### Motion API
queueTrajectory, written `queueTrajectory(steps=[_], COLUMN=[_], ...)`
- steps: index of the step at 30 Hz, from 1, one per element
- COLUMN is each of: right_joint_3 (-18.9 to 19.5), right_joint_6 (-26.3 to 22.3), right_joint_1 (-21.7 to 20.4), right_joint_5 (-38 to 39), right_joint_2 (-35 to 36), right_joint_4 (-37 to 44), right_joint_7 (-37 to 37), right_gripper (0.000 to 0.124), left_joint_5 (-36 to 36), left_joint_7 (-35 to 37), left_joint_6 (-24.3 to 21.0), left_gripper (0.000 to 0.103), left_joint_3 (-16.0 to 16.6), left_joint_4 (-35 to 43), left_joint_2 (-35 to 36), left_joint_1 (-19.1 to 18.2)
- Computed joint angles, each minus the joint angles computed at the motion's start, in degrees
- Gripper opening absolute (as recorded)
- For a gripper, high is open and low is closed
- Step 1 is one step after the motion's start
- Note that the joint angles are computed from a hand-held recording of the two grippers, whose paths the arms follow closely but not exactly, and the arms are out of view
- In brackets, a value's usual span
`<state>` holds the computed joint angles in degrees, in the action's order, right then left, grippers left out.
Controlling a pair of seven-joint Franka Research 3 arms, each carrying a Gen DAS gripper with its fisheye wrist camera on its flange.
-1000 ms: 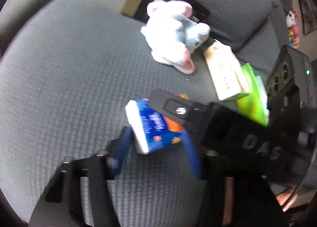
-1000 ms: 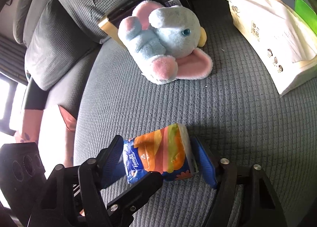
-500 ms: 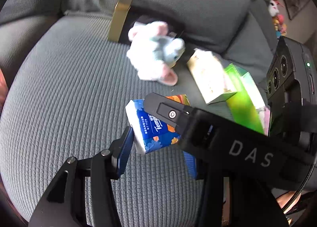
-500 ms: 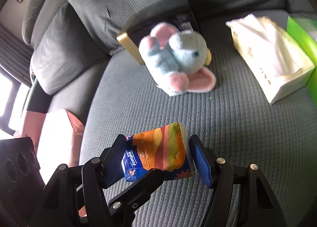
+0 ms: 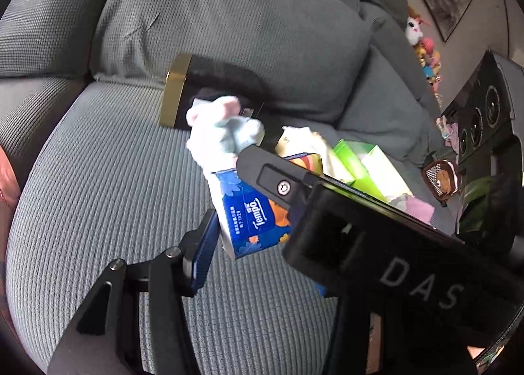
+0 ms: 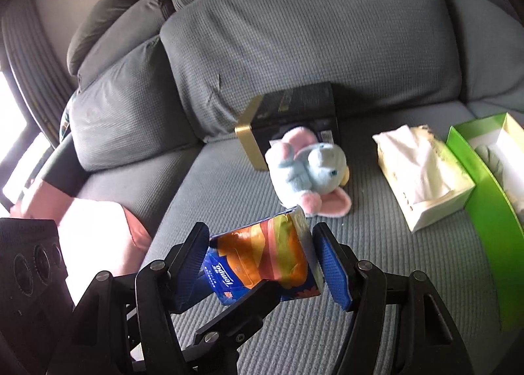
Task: Organize soft objects
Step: 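Lift and carry the tissue pack over the green box, right gripper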
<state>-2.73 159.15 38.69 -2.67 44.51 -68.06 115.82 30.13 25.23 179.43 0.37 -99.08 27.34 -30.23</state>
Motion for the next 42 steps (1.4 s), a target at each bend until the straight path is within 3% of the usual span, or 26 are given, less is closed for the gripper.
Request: queueTrajectory(steps=[19, 21, 27, 30, 34, 42], right_joint_3=[-5.25, -6.61, -7.72, -10.16, -13.54, -17.22], right_joint_6=[10.85, 12.29, 16.18, 19.20, 22.18, 27.00], right_joint_1=[3.62, 4.40, 3.86, 4.95, 6.72, 8.66], right_joint_5=[-4.83, -5.15, -3.48, -2.44, -0.07, 7.22], right_joint_2=[-7.20, -8.18, -11.30, -13.21, -15.08, -18.08], right_joint_4=[-10.43, -11.88, -16.55, -20.05, -23.96, -30.56], right_joint_7=[2.30, 2.71, 2.84, 3.49, 3.48, 1.41], right_gripper=[0.068, 0.068, 0.068, 0.068, 0.068, 0.068], left_joint_5=[13.28, 14.53, 16.74, 17.39, 16.30, 9.56], left_joint_7=[-16.30, -16.45, -13.57, -10.97, -5.99, 7.64], left_joint_6=[4.01, 3.61, -1.05, -3.20, -5.65, -10.10], left_gripper=[0.048, 0.048, 0.049, 0.049, 0.049, 0.050], left_joint_3=[23.58, 22.43, 14.43, 9.75, 4.09, -3.05], left_joint_4=[3.11, 4.73, 12.15, 16.33, 22.25, 33.46], left_joint_2=[0.83, 1.37, 4.16, 6.22, 9.84, 17.25], left_joint_1=[-19.90, -19.05, -13.92, -11.16, -8.14, -5.73])
